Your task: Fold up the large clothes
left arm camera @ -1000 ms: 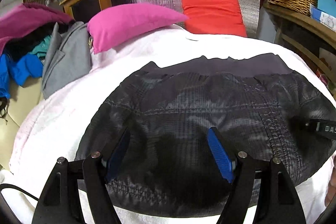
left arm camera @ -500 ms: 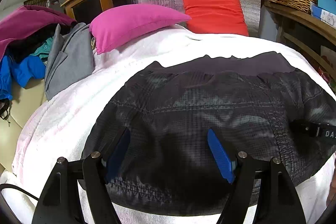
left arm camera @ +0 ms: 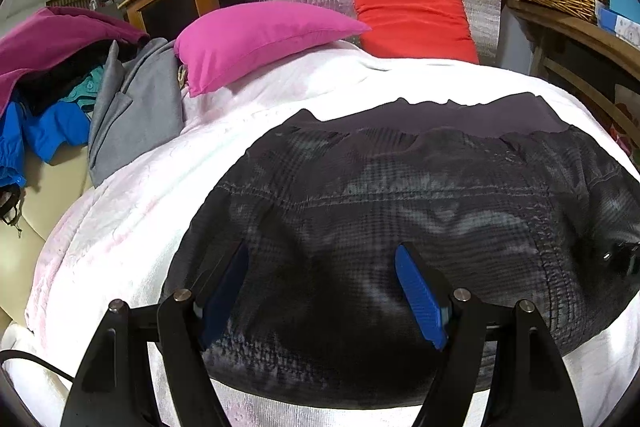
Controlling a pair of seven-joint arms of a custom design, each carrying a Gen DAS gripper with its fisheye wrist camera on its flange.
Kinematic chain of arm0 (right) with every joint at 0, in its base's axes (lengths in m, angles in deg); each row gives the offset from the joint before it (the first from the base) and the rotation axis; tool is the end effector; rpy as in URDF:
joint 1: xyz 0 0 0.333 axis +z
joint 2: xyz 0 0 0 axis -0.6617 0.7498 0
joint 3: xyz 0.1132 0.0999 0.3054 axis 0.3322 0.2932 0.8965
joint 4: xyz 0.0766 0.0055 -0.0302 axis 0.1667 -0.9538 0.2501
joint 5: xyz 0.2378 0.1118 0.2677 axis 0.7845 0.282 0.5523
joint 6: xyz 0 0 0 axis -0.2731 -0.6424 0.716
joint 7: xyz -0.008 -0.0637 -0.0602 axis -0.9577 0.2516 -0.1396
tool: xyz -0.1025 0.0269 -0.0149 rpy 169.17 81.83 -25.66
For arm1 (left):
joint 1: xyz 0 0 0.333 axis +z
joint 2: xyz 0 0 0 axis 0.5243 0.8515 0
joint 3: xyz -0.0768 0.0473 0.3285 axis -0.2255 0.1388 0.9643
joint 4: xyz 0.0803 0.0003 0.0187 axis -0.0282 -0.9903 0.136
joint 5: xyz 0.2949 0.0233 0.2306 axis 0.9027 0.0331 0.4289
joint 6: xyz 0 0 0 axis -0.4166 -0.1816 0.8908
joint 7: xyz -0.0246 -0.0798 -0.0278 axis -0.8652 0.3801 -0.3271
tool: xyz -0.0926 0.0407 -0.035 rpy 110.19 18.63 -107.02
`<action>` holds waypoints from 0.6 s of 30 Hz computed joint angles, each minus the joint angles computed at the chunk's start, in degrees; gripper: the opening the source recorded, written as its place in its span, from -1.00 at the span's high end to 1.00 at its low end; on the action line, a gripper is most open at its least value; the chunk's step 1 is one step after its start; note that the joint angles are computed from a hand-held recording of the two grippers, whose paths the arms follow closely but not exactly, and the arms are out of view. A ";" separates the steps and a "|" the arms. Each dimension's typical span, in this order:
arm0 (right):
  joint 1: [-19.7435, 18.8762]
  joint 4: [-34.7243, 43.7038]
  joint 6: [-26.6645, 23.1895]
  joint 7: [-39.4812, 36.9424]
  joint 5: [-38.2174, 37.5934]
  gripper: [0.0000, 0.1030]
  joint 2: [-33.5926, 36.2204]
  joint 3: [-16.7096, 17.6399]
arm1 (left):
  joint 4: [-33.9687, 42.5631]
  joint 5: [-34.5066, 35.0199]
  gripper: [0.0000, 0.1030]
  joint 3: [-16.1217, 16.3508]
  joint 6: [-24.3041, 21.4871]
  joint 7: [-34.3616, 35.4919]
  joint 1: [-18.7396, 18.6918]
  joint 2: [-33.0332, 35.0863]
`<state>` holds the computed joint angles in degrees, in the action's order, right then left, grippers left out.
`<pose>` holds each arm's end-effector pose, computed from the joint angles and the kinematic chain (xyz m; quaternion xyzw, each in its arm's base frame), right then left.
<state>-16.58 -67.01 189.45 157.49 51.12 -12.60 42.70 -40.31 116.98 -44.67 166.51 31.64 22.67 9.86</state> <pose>0.5610 0.3516 0.5365 -0.6904 0.6539 -0.0139 0.3092 0.5035 -0.2182 0.5642 -0.6858 0.6137 -0.2058 0.3328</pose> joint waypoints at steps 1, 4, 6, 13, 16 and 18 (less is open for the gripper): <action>0.29 0.39 -0.49 0.04 -1.01 0.26 0.41 -0.19 | -0.01 -0.19 -0.49 0.02 -0.14 0.18 -0.02 0.07; 0.30 -0.15 0.38 -0.22 -1.22 0.26 -0.10 -0.11 | -0.18 0.28 -0.49 -0.04 -0.50 -0.10 -0.04 -0.11; 0.16 -1.85 2.31 -0.27 -0.42 0.07 -1.51 0.03 | -0.47 0.61 -0.49 -0.11 -0.73 -0.32 -0.02 -0.65; 4.83 -10.67 7.36 22.69 -26.83 -0.34 -10.39 -3.65 | -2.12 0.46 -0.63 -1.77 -3.85 -1.89 -0.20 -5.77; 3.67 -14.77 6.10 32.70 -36.63 -0.34 -15.71 -1.90 | -2.68 -0.31 -0.68 -3.30 -7.11 -2.21 -0.20 -9.22; 2.05 -16.64 4.26 37.82 -41.39 -0.34 -19.32 0.06 | -3.13 -0.45 -0.69 -4.25 -8.41 -2.24 -0.12 -11.98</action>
<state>-14.53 -83.65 193.71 195.31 9.73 -31.92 42.76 -43.44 116.53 -48.92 158.10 29.40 22.55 -2.12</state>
